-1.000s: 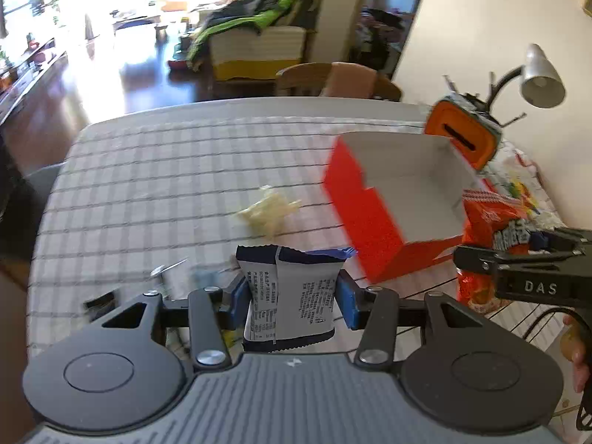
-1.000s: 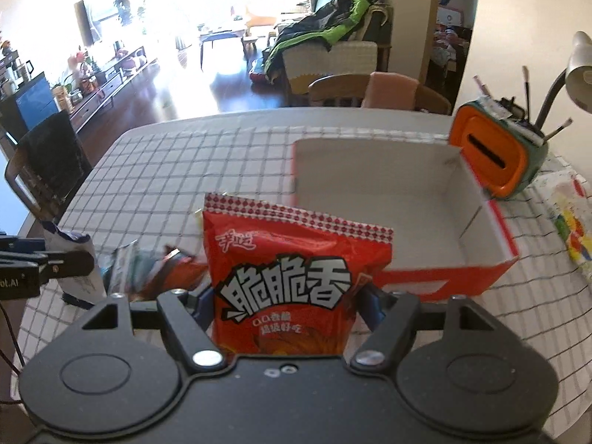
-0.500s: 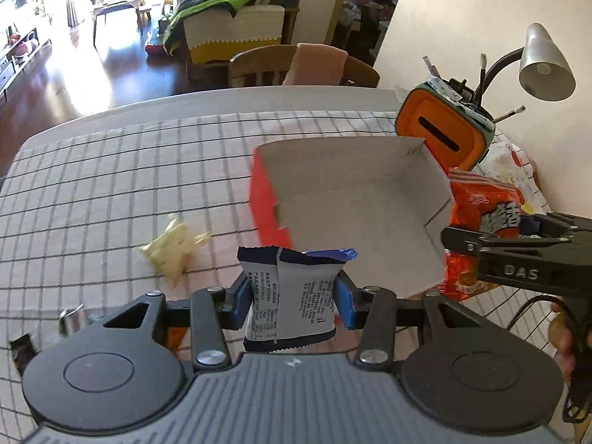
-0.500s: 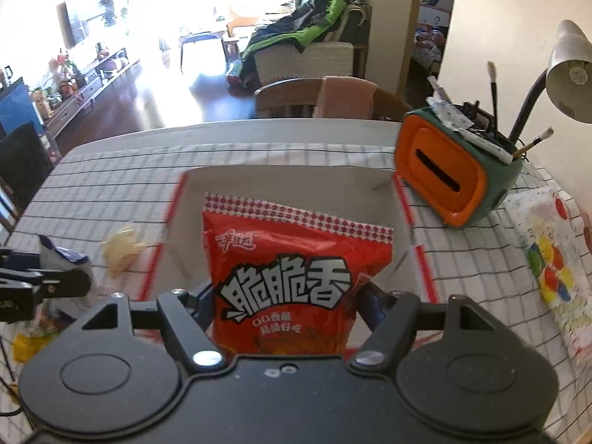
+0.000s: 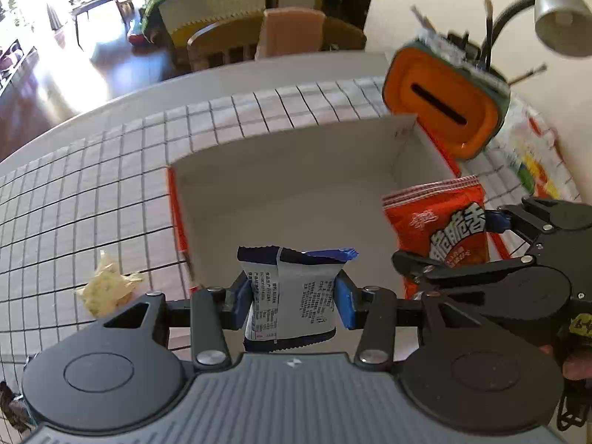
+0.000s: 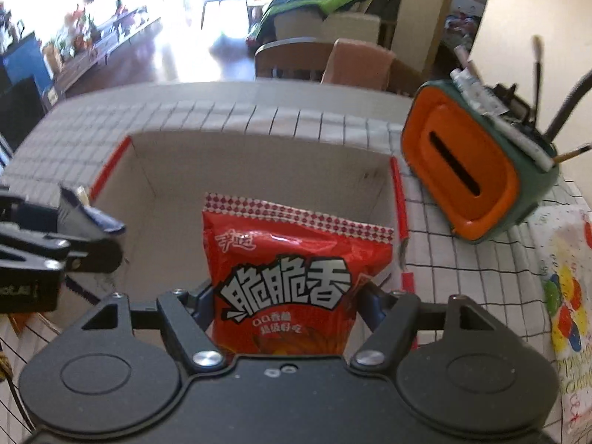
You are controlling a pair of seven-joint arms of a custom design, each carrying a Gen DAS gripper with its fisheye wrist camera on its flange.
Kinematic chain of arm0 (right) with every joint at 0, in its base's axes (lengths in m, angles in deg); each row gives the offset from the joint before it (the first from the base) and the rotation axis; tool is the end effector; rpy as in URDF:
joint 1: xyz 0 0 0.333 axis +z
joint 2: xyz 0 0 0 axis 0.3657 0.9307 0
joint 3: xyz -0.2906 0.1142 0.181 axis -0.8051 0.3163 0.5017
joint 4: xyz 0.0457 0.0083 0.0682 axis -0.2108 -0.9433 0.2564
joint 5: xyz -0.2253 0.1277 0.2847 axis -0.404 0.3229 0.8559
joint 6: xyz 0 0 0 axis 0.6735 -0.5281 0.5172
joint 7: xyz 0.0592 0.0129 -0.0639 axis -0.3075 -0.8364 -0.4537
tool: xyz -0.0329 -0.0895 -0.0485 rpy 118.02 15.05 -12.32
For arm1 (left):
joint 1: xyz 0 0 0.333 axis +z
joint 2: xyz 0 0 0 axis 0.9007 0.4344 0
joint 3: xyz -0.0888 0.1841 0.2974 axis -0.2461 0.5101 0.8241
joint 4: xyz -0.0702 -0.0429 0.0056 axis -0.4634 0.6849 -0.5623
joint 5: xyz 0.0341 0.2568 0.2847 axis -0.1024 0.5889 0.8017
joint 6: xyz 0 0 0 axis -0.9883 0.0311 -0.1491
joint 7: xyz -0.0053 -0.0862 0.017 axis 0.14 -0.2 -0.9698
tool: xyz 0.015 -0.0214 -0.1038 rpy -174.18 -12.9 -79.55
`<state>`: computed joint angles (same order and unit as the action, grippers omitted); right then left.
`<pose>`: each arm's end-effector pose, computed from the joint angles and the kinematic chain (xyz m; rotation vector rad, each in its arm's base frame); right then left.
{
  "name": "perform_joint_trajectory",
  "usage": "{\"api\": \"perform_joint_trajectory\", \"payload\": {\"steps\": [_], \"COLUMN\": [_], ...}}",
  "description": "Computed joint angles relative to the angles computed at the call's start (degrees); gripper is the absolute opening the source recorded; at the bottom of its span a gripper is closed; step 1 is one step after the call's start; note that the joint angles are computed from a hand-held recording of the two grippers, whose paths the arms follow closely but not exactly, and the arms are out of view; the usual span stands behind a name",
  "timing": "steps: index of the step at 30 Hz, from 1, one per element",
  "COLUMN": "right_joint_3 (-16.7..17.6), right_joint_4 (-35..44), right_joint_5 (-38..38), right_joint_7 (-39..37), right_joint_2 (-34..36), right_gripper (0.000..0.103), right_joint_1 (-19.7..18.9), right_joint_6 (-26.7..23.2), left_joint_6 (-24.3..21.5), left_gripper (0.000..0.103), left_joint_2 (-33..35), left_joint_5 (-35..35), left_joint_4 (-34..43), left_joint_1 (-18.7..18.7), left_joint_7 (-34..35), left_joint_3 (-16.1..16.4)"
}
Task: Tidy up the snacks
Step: 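Carry both snacks into the red box and open both grippers to release them, then move both grippers back from the red box to the snack pile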
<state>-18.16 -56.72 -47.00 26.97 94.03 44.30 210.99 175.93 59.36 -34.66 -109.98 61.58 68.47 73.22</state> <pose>0.7103 0.2812 0.4107 -2.3529 1.1699 -0.3917 0.6903 -0.1456 0.4209 -2.0916 1.8043 -0.5154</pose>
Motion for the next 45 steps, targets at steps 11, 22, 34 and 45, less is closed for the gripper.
{"api": "perform_joint_trajectory", "payload": {"steps": [11,22,34,45], "right_joint_3": [-0.21,0.16,3.71,7.72], "right_joint_4": [8.33,9.25,2.42,-6.84], "right_joint_5": [-1.30,-0.98,6.18,16.01], "right_joint_7": [-0.30,-2.20,-6.75,-14.32], "right_joint_2": [6.05,6.88,1.02,-6.98], "right_gripper": [0.073,0.083,0.089,0.091], "right_joint_1": [-0.68,-1.27,-4.63,-5.98], "right_joint_6": [-8.37,-8.16,-3.61,4.03], "left_joint_6": [-9.02,-8.53,0.52,9.39], "left_gripper": [0.045,0.050,0.056,0.058], "left_joint_2": [7.02,7.45,0.15,-7.99], "left_joint_5": [1.16,2.25,5.35,9.35], "left_joint_4": [8.72,8.97,-0.82,-10.58], "left_joint_1": [-1.87,-2.40,-1.77,-0.50], "left_joint_7": [2.73,2.18,-1.83,-5.73], "left_joint_3": [0.22,1.00,1.78,2.88]}}
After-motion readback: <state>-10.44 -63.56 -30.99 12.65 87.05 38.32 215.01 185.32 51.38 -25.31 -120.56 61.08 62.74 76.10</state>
